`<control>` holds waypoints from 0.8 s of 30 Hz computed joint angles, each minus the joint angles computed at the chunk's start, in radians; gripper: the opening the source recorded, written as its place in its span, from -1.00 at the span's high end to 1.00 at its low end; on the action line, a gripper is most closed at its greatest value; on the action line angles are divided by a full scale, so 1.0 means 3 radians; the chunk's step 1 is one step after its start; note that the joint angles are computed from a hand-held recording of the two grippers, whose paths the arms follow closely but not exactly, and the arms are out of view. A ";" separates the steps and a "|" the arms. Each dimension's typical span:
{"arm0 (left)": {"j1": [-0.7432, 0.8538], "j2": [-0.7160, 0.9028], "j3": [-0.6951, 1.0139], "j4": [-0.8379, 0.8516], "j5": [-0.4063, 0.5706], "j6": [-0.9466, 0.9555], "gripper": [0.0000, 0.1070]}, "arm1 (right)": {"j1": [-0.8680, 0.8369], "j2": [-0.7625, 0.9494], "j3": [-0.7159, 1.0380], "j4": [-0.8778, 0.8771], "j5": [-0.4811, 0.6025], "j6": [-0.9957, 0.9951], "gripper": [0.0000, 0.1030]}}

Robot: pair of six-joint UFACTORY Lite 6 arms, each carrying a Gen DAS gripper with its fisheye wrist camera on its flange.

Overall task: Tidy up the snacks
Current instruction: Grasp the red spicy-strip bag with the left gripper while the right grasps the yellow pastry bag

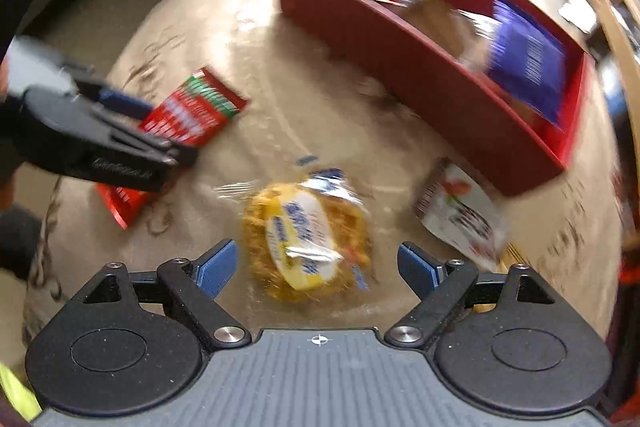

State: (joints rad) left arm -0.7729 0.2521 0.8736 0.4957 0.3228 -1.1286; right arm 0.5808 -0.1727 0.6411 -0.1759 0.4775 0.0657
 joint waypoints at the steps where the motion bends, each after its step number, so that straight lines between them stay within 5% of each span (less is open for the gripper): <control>1: -0.0008 -0.0008 -0.0014 0.0018 -0.0004 -0.0020 -0.01 | 0.0025 0.0094 0.0042 -0.0050 -0.0037 -0.0001 -0.80; 7: -0.0032 0.0079 0.0062 -0.0041 -0.0018 0.0083 -0.24 | -0.0057 0.0670 0.0198 -0.0188 -0.0288 0.0037 -0.87; 9: -0.0050 0.0125 0.0096 -0.0070 -0.0033 0.0149 -0.36 | -0.0141 0.0590 0.0165 0.0086 -0.0253 -0.0158 -0.74; 15: -0.0219 0.0265 0.0219 0.0285 0.0115 -0.0221 -0.46 | 0.0029 0.0178 -0.0166 -0.0522 -0.0115 0.0866 -0.57; 20: -0.0206 0.0133 0.0134 0.0389 0.0214 -0.0464 -0.01 | 0.0023 -0.0139 -0.0376 -0.0620 -0.0052 0.1236 -0.56; 24: -0.0175 0.0045 0.0064 0.0386 0.0207 -0.0515 0.13 | 0.0020 -0.0378 -0.0461 -0.0617 -0.0009 0.1320 -0.55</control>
